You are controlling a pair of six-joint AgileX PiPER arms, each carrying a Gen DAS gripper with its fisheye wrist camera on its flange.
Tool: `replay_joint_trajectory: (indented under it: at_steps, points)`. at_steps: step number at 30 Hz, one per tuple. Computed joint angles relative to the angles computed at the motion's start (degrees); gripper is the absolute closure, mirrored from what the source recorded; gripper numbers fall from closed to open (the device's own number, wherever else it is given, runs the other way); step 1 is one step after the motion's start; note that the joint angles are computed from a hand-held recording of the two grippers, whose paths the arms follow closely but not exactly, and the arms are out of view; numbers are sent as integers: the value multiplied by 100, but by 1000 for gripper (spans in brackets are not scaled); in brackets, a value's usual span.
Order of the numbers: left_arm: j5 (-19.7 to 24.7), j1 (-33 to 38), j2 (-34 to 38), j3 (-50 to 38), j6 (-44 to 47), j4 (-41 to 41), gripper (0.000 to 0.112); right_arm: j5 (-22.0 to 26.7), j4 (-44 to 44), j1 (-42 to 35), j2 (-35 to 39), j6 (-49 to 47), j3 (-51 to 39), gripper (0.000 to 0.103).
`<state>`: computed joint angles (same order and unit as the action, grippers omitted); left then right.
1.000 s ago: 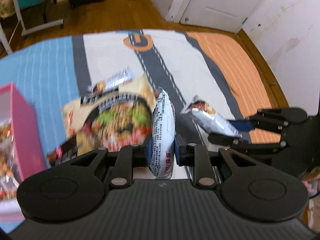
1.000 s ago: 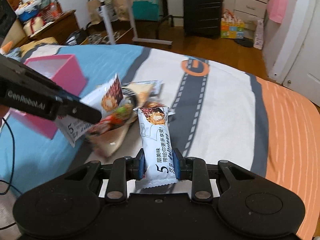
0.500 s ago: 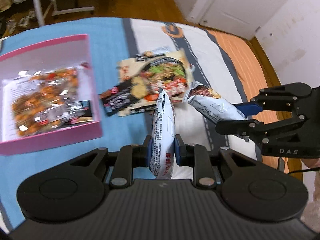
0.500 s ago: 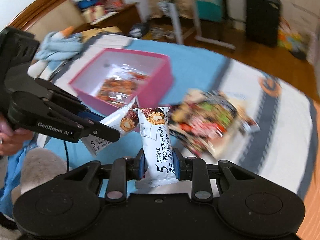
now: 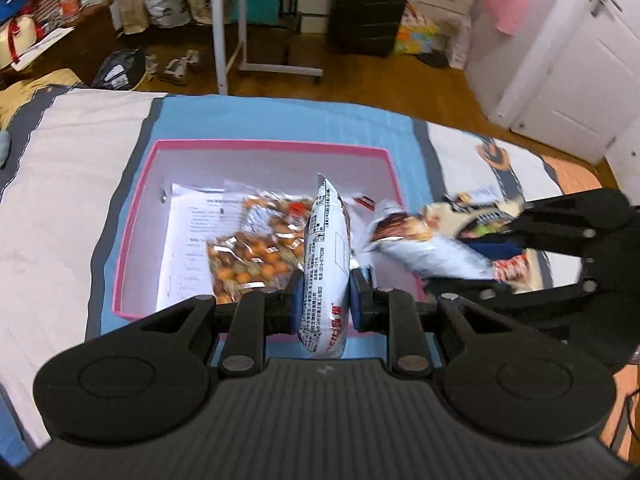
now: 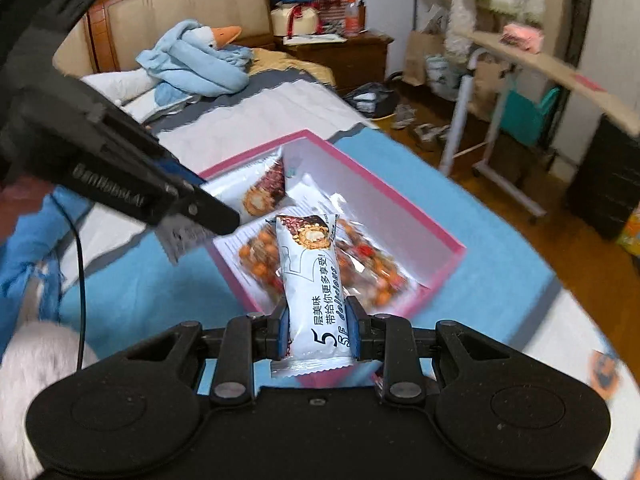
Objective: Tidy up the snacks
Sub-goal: 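Carry both white snack bars with both tools over the pink box, then open both tools to drop the snack bars into the box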
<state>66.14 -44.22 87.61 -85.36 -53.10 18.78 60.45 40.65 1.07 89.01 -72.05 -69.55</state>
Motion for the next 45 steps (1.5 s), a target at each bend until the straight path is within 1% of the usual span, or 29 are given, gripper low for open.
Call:
replay_joint_trajectory:
  at_steps: [3, 4, 6, 10, 12, 14, 15, 16, 17, 18, 19, 20, 21, 24, 26, 29, 32, 33, 35, 36, 38, 42, 45]
  points:
    - [-277, 256, 127, 275, -212, 217, 91, -318, -74, 403, 638, 257, -413, 71]
    - [-401, 358, 166, 384, -259, 264, 91, -559, -88, 525, 763, 366, -441, 71]
    - [-715, 680, 291, 554, -146, 40, 90, -831, -173, 762, 1054, 472, -556, 71]
    - [-1071, 1086, 572, 764, -186, -19, 90, -1220, -135, 1007, 1355, 336, -506, 71]
    - [-1271, 1204, 656, 891, -193, -66, 90, -1320, -126, 1087, 1488, 255, -521, 71]
    - [-1366, 1258, 730, 978, -242, -48, 89, -1438, -39, 1124, 1588, 31, -489, 68]
    - [-1386, 1271, 778, 996, -251, -40, 89, -1423, -5, 1129, 1638, -51, -505, 68]
    - [-1413, 1278, 824, 1012, -232, -26, 87, -1423, 17, 1124, 1658, -129, -497, 62]
    - [-1414, 1267, 861, 1020, -247, 18, 80, -1457, 5, 1118, 1622, -178, -450, 50]
    - [-1349, 1239, 898, 989, -283, 69, 74, -1606, -16, 1130, 1508, -253, -316, 42]
    - [-1261, 1188, 918, 937, -336, 111, 61, -1751, -11, 1133, 1375, -381, -179, 30]
    - [-1192, 1149, 907, 903, -380, 140, 57, -1863, 78, 1088, 1208, -585, -14, 24]
    - [-1160, 1089, 859, 894, -436, 184, 57, -1899, 270, 982, 1022, -903, 157, 24]
    - [-969, 799, 683, 748, -525, 334, 55, -1489, 688, 509, 603, -1516, 344, 24]
    - [-782, 486, 598, 576, -616, 540, 47, -1033, 846, 17, 327, -1655, 371, 23]
    - [-601, -47, 514, 296, -785, 896, 38, -407, 1029, -799, 35, -1799, 333, 19]
    - [-417, -450, 634, -143, -707, 979, 33, 30, 1161, -1616, -133, -2030, 325, 19]
    - [-251, -600, 764, -369, -654, 1026, 32, 168, 1180, -1902, -158, -2099, 326, 18]
    - [187, -945, 1103, -855, -632, 1250, 31, 354, 1184, -2456, -203, -2312, 431, 16]
    - [303, -1094, 1249, -1046, -628, 1324, 31, 391, 1204, -2690, -235, -2482, 524, 16]
    - [333, -1233, 1432, -1270, -600, 1322, 31, 403, 1208, -3162, -303, -2912, 728, 15]
    - [311, -1452, 1899, -1806, -616, 1193, 31, 166, 1286, -3801, -463, -3395, 1119, 13]
    - [312, -1597, 2241, -2159, -559, 1144, 31, 353, 1318, -4258, -329, -3477, 1151, 13]
